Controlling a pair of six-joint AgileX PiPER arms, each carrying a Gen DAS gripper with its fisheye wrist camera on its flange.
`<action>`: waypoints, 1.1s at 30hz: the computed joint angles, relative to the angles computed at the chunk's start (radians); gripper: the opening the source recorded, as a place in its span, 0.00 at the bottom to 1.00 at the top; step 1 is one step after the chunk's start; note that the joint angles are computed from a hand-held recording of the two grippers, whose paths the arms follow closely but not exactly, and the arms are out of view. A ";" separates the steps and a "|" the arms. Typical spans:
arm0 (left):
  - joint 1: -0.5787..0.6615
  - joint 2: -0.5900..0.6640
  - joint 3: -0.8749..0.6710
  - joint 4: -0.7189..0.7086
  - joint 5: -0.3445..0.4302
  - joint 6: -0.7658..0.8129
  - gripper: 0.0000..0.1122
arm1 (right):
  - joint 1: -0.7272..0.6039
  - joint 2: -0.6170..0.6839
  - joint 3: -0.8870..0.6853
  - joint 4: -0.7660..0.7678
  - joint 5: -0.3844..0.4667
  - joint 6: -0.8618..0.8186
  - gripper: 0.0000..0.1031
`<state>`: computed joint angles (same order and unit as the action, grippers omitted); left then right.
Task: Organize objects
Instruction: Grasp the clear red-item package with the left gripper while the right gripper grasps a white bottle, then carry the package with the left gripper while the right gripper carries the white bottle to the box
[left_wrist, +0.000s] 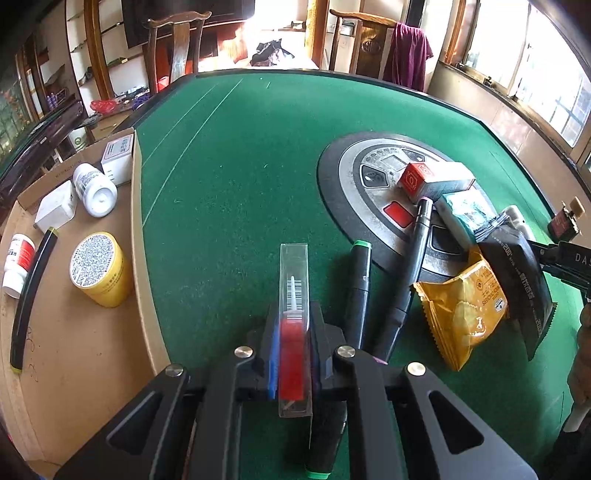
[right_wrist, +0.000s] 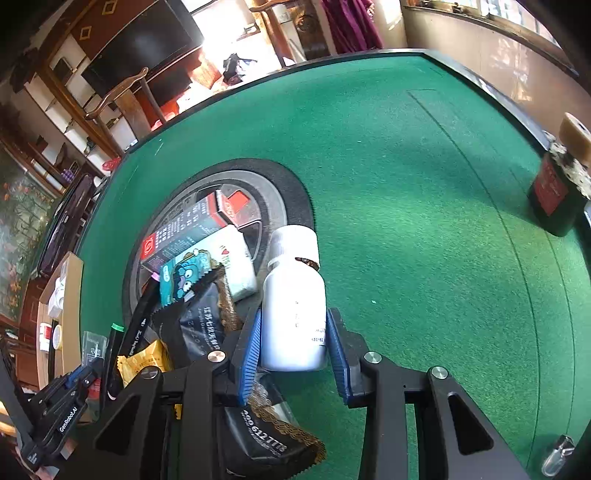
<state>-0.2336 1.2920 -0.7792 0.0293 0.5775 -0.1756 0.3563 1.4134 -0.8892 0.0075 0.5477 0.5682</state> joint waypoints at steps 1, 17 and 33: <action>0.008 -0.007 0.004 -0.019 -0.005 0.015 0.11 | -0.008 -0.016 0.010 0.008 -0.006 -0.010 0.35; -0.161 -0.149 0.075 0.436 -0.072 -0.441 0.11 | 0.361 -0.158 0.022 -0.411 -0.016 0.416 0.36; -0.431 -0.209 0.133 0.986 0.088 -0.978 0.11 | 0.507 -0.086 -0.002 -0.576 0.015 0.557 0.36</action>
<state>-0.6645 1.0827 -0.6460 1.0150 0.6659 -1.1531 0.8630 1.3278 -0.8913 -0.5680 0.5630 1.1254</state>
